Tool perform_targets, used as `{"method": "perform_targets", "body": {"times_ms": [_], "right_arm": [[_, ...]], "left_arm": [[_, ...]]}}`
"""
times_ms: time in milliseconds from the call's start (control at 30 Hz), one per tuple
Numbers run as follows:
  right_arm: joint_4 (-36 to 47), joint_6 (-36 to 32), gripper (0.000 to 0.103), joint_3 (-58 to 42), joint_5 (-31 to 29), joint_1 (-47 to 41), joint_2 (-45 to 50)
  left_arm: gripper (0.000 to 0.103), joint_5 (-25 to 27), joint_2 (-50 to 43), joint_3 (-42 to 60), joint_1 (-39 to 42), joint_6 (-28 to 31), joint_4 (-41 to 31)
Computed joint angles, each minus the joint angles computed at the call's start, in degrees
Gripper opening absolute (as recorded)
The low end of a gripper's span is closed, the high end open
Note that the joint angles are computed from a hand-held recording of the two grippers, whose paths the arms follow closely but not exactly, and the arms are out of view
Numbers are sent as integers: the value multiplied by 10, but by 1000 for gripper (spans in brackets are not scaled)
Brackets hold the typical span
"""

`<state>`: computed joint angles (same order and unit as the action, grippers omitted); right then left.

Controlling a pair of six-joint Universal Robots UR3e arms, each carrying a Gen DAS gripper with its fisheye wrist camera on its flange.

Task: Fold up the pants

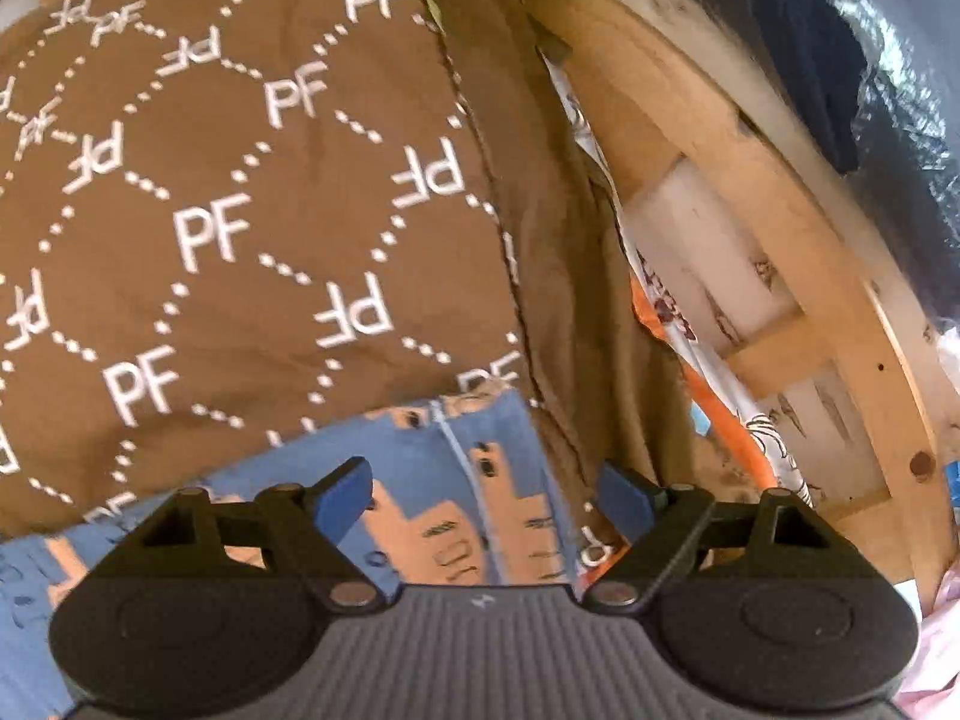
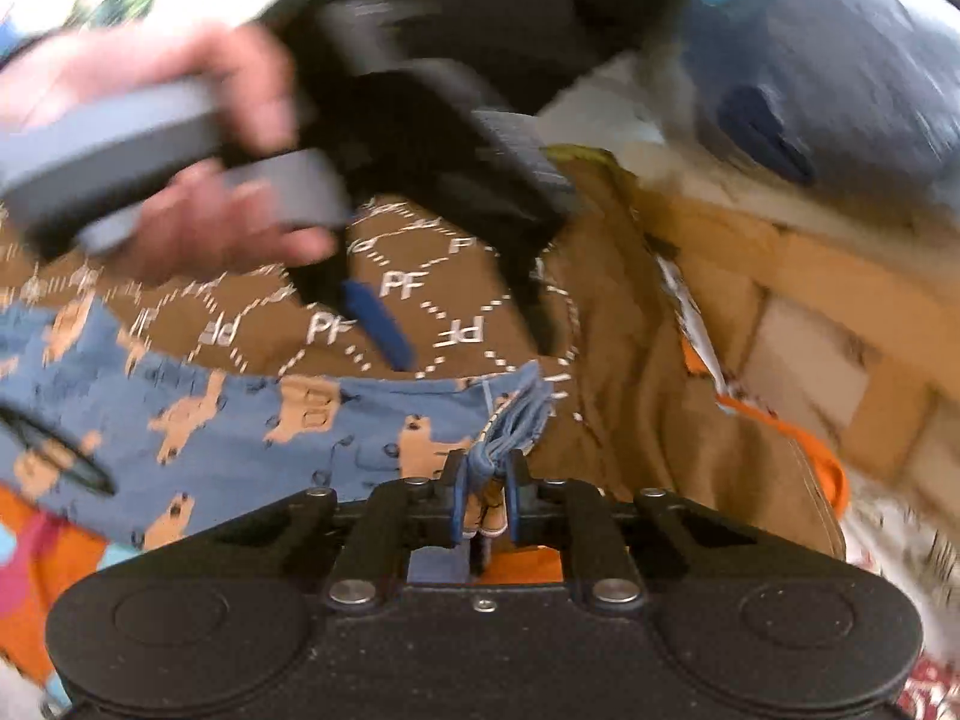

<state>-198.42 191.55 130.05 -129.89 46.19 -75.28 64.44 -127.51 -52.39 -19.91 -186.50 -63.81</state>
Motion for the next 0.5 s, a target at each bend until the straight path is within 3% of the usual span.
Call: {"method": "perform_targets", "body": {"times_ms": [167,233,267,300,400,500], "right_arm": [[9,-45,13,-19,-3,13,18],[8,-56,13,-19,0,14,17],[9,-58,13,-21,1,15,17],[10,-61,13,-22,1,16,17],[16,-66,13,-24,1,20,14],[25,-68,14,-23,-5,23,10]], "left_arm": [[79,56,-50,98,-42,2,-52],[63,85,-77,153,-57,2,-88],[39,101,-91,184,-64,6,-114],[25,113,-102,205,-68,9,-131],[15,104,-78,147,-60,-1,-99],[12,69,-31,52,-38,-19,-41]]}}
